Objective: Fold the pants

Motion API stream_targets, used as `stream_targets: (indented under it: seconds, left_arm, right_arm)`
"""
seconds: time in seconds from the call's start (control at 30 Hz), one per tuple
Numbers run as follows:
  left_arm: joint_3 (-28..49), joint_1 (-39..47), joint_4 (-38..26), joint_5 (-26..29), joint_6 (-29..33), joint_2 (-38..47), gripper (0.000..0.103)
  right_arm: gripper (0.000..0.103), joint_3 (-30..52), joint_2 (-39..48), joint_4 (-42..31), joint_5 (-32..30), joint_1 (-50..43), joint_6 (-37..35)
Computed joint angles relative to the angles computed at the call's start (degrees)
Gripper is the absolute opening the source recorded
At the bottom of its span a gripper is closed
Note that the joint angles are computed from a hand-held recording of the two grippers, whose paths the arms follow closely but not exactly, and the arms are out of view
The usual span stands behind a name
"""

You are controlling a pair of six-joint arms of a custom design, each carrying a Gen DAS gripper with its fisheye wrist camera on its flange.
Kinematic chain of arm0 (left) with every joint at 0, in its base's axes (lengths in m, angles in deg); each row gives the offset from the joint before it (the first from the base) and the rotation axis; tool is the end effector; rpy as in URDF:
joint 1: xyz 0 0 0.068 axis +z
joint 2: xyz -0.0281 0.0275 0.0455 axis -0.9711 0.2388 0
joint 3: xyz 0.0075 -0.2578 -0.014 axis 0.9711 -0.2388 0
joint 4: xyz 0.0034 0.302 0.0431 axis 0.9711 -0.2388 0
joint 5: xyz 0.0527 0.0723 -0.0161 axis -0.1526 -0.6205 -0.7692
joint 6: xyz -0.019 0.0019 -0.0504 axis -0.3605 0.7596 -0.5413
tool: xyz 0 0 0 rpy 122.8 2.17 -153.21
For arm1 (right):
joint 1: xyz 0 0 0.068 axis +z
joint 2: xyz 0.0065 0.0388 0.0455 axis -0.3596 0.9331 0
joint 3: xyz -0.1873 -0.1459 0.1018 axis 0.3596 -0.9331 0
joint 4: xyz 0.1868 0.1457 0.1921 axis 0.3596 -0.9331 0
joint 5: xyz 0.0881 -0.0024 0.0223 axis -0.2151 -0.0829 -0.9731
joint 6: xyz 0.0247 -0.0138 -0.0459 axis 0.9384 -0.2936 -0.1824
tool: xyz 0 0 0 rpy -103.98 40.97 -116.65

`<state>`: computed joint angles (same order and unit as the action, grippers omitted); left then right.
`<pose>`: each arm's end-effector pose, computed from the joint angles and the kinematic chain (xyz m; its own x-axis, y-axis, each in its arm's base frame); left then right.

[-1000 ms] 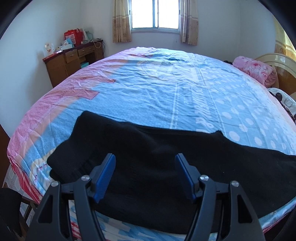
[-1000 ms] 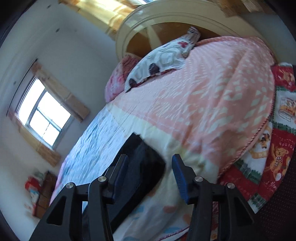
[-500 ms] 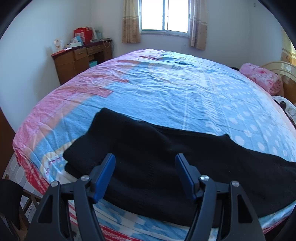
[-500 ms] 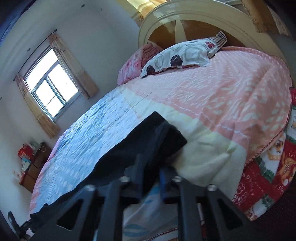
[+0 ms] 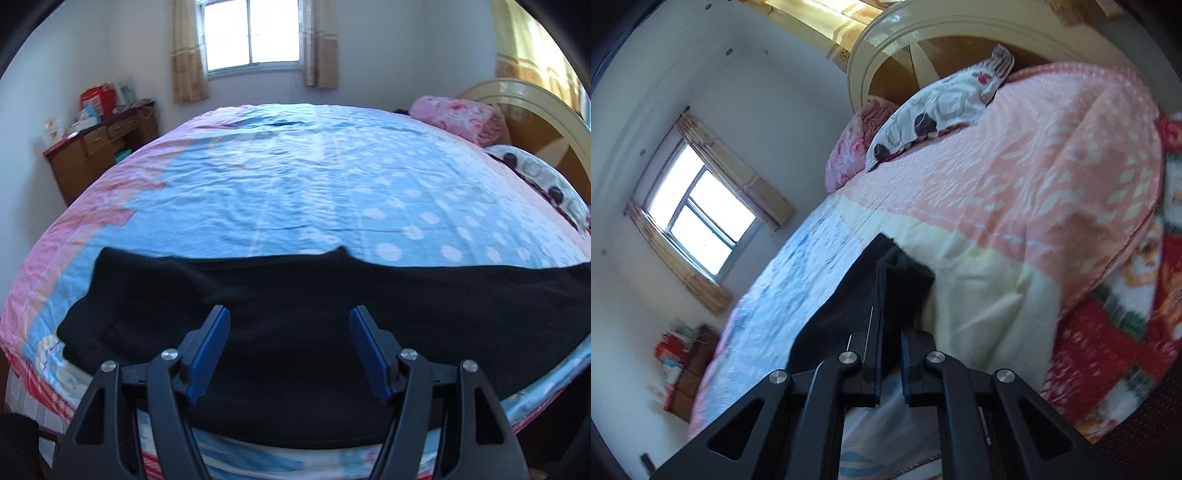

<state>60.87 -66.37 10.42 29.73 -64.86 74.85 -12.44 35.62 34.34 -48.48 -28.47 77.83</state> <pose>0.3122 0.0554 0.2455 -0.6710 -0.1385 -0.7284 -0.2149 0.9766 0.0123 0.2845 -0.0303 0.2388 -0.3798 0.6577 -0.6505 0.2463 0.7497 0.6142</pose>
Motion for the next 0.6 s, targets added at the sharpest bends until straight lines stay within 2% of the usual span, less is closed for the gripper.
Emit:
stream_targets:
  seconds: [0.03, 0.07, 0.1, 0.17, 0.2, 0.23, 0.33, 0.43, 0.5, 0.6]
  left_arm:
    - [1.0, -1.58, -0.42, 0.38, -0.7, 0.76, 0.07]
    - [1.97, -2.65, -0.86, 0.86, -1.32, 1.7, 0.07]
    - [3.32, -3.89, -1.49, 1.68, -1.94, 3.01, 0.07]
    - [5.93, -7.34, -2.23, 2.63, -2.85, 5.65, 0.07]
    - [6.73, -9.16, -2.03, 2.79, -2.85, 6.59, 0.07]
    - [7.45, -11.39, -1.57, 2.78, -2.58, 7.53, 0.07]
    - [10.33, -18.24, 0.09, 1.92, -2.42, 11.61, 0.07]
    - [13.81, -23.1, 0.65, 2.34, -3.77, 16.64, 0.07]
    - [16.11, -25.2, -1.02, 2.78, -4.52, 20.14, 0.07]
    - [16.71, -26.5, -3.74, 4.15, -4.93, 22.53, 0.07]
  right_arm:
    - [0.009, 0.01, -1.2, -1.18, 1.19, -0.32, 0.94]
    - [0.015, -0.72, -2.81, -1.55, 0.99, -0.97, 3.07]
    - [0.016, -1.14, -4.67, -2.93, 3.73, -0.75, 5.53]
    - [0.016, -1.98, -10.66, -6.67, 18.91, 3.69, 7.41]
    - [0.019, -1.46, -12.11, -7.65, 25.5, 6.68, 5.65]
    - [0.019, -0.6, -12.35, -6.64, 28.5, 9.45, 1.61]
    - [0.019, 8.15, -2.6, -5.94, 17.13, 17.18, -12.9]
    - [0.016, 20.1, 12.84, -9.55, 7.18, 24.72, -18.29]
    - [0.016, 29.27, 23.51, -13.17, 4.78, 28.92, -21.13]
    - [0.016, 41.67, 37.06, -18.35, 4.6, 32.18, -23.57]
